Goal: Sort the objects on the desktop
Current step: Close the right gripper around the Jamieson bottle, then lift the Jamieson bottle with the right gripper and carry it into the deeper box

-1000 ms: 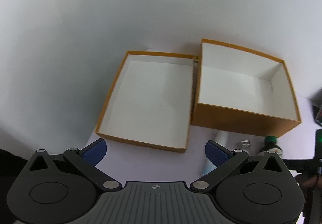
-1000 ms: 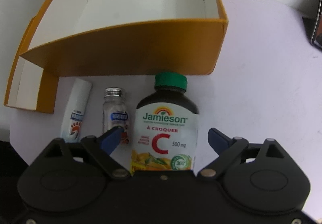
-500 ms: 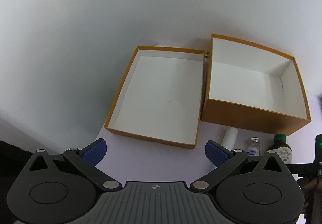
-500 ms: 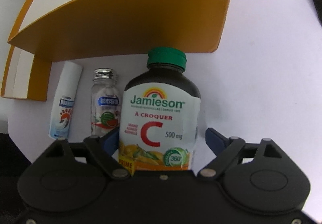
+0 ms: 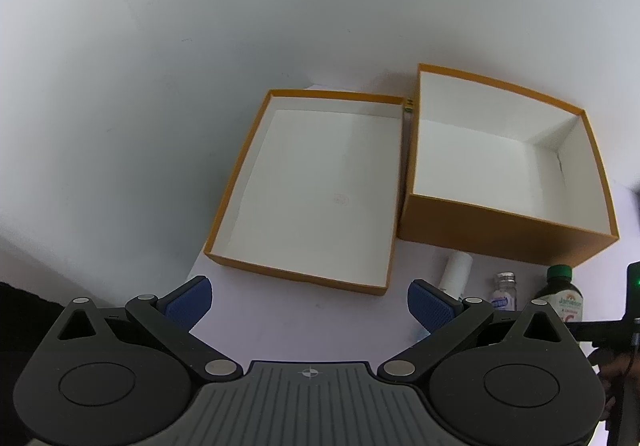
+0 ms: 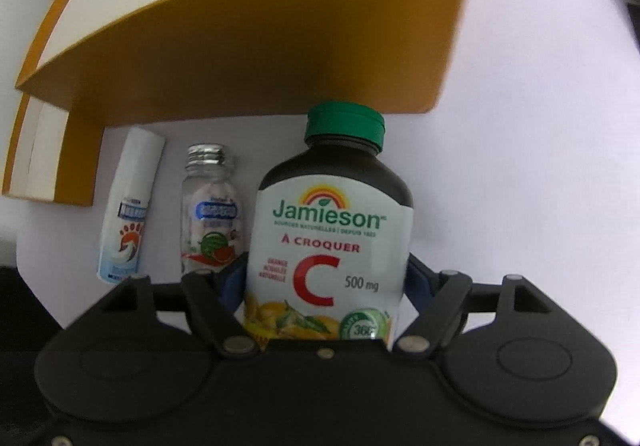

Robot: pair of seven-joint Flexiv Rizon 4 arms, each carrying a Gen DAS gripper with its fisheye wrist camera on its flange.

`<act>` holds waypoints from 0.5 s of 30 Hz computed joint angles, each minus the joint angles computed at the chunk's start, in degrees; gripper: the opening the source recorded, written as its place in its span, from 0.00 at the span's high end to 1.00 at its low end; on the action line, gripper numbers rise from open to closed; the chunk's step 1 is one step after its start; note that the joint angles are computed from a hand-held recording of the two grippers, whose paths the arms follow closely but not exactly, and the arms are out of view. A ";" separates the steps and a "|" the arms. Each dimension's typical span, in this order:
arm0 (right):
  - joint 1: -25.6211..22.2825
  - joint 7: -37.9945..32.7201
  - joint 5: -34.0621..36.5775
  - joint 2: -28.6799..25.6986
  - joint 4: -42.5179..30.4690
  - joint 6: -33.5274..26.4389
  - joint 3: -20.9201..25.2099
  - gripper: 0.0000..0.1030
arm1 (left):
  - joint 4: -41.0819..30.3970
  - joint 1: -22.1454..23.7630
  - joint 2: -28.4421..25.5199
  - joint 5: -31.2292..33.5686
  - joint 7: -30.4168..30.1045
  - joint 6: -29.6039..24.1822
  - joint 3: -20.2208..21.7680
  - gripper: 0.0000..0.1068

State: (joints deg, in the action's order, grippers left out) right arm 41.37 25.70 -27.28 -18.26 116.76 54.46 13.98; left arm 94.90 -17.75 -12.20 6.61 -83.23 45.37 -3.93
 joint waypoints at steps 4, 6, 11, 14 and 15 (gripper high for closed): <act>0.68 1.00 -1.12 2.21 0.46 -2.88 0.53 0.28 | 0.05 0.04 -0.27 -0.61 0.89 -0.10 -0.25 0.04; 0.77 1.56 -1.66 3.32 0.66 -3.83 0.93 0.28 | -0.14 0.04 -0.57 -1.15 1.28 -0.38 -0.42 0.04; 1.46 1.68 -4.09 6.69 -2.02 -13.07 1.98 0.28 | -0.10 0.00 -0.90 -2.52 2.27 0.60 -0.63 0.04; 0.89 2.88 -5.85 8.98 -2.03 -14.84 2.52 0.28 | -0.34 -0.05 -1.13 -2.82 1.83 0.46 -0.48 0.04; 0.32 3.85 -6.46 10.22 -1.47 -14.03 2.60 0.28 | -0.51 -0.04 -1.26 -2.93 1.64 0.21 -0.44 0.04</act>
State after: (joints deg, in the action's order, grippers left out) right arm 41.68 29.55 -33.74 -8.04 115.30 40.42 16.58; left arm 94.39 -17.79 -13.46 3.68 -81.59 45.58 -4.36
